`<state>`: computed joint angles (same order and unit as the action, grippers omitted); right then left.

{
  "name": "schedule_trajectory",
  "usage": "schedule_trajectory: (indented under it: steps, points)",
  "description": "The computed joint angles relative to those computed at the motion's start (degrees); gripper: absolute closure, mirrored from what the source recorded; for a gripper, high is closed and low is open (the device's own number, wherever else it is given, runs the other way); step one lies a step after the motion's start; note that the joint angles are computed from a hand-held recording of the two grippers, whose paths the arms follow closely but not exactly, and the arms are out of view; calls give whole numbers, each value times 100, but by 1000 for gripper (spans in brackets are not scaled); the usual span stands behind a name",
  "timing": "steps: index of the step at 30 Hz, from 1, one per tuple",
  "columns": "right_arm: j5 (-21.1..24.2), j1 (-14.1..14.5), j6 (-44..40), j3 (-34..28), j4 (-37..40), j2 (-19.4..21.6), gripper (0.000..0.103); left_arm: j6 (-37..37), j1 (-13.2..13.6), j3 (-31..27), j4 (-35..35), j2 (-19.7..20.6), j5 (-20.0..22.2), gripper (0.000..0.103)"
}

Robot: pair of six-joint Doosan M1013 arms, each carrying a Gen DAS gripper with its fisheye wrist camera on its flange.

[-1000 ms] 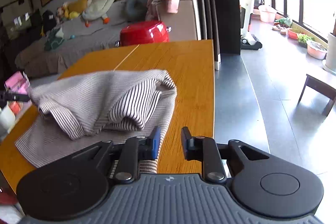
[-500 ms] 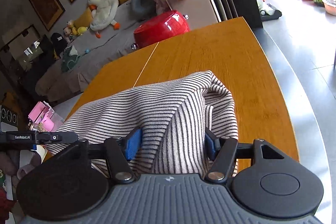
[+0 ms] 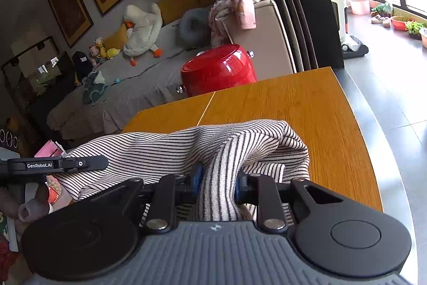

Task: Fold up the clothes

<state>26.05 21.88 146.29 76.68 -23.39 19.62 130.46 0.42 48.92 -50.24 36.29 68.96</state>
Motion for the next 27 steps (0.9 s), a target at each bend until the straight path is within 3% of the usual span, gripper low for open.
schedule_trajectory:
  steps: [3,6,9,12,16,17,18,19,20,22,24,26,27]
  points:
    - [-131,39,175,297,15,-209,81,354,-9,407,104,-184,-148,67]
    - [27,106,377,391,-266,-215,81,375,-83,560,527,-179,-498,66]
    - [265,157,455,394,-516,-104,75,450,-51,614,443,-115,-717,57]
    - [189,253,833,499,-1318,-75,71,335,-8,709,462,-210,-951,47]
    - [174,293,828,547,-1485,-91,38,508,-12,1159,214,-556,-1768,44]
    - [155,278,808,550,-1413,-92,38,761,0,1295,-124,-647,-1886,36]
    - [136,265,793,554,-1345,-94,38,1018,15,1383,-511,-711,-1838,30]
    - [122,263,903,559,-1383,-92,38,1255,30,1452,-888,-763,-1729,17]
    - [112,268,1092,567,-1488,-88,38,1417,37,1461,-1139,-767,-1451,8]
    - [127,289,1462,570,-1716,-75,37,1422,17,1355,-1134,-683,-782,7]
    - [126,300,1613,579,-1821,-73,36,1157,-86,1343,-639,-628,-536,7]
    - [62,301,1733,613,-1911,-86,31,1142,-183,1525,-323,-640,-804,7]
    - [-33,293,1815,655,-1974,-106,30,1532,-190,1707,-535,-692,-1036,5]
